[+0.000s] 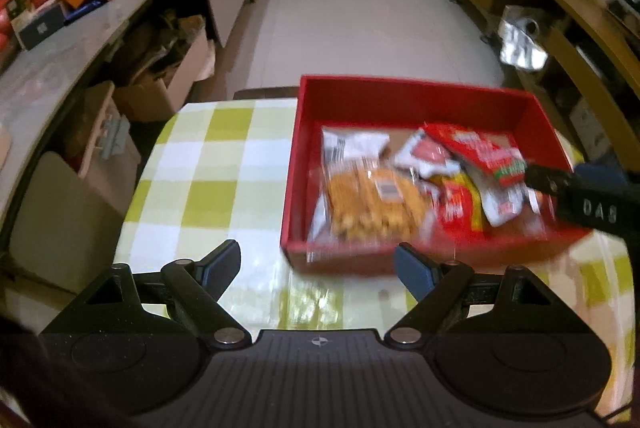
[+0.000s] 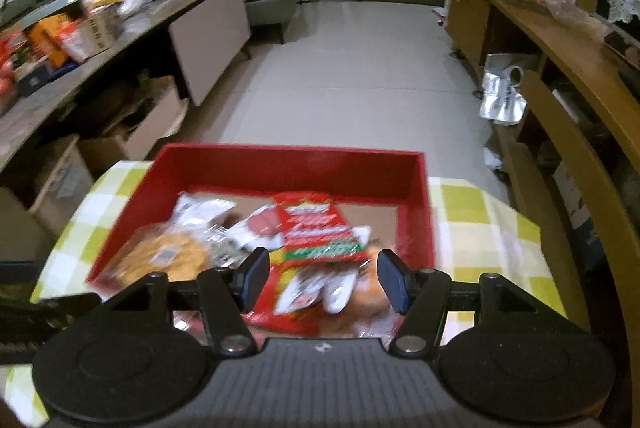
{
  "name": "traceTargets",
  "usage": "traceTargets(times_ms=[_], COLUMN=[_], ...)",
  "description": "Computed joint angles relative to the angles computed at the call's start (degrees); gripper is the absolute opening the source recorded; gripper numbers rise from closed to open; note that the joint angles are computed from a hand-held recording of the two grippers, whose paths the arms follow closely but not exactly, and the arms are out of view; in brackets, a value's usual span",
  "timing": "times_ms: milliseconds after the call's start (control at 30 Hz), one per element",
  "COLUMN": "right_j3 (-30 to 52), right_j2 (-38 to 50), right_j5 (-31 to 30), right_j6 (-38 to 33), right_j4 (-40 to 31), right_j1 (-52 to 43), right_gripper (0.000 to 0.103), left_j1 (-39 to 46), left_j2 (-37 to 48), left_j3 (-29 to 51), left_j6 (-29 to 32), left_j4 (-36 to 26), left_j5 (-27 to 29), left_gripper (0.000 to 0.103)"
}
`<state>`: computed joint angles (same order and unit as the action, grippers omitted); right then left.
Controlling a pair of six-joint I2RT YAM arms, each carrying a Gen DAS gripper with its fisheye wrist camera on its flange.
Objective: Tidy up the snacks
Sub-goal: 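Withdraw both grippers from the box toward the snacks on the table, then grasp the copper-foil cake packet with the left gripper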
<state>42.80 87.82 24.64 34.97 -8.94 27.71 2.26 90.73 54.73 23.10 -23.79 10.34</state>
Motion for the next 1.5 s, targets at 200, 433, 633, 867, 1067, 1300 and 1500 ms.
traceTargets(times_ms=[200, 433, 633, 867, 1067, 1300, 1500], right_j3=[-1.74, -3.62, -4.27, -4.50, -3.75, -2.71, -3.12], right_j2=[-3.46, -6.59, -6.20, -3.42, 0.30, 4.98, 7.24], right_j5=[0.33, 0.24, -0.78, -2.71, -6.72, -12.52, -15.77], right_j6=[4.12, 10.42, 16.11, 22.60, 25.81, 23.81, 24.10], right_j4=[-3.91, -8.28, -10.27, -11.40, -7.97, -3.82, -1.96], right_j1=[7.40, 16.25, 23.17, 31.75, 36.64, 37.92, 37.45], right_gripper=[0.065, 0.065, 0.065, 0.066, 0.068, 0.073, 0.073], left_j1=[3.38, 4.86, 5.27, 4.41, 4.89, 6.63, 9.56], left_j2=[-3.04, -0.22, 3.19, 6.59, 10.27, 9.35, 6.62], left_j3=[-6.63, -8.40, -7.70, -8.78, -5.24, -5.90, -6.48], left_j6=[7.79, 13.97, 18.35, 22.30, 22.01, 24.56, 26.74], left_j4=[1.13, 1.83, 2.22, 6.40, 3.37, -1.50, -6.17], left_j5=[-1.19, -1.56, -1.13, -4.56, -4.84, -4.24, -0.49], left_gripper=[0.089, 0.089, 0.089, 0.089, 0.071, 0.068, 0.073])
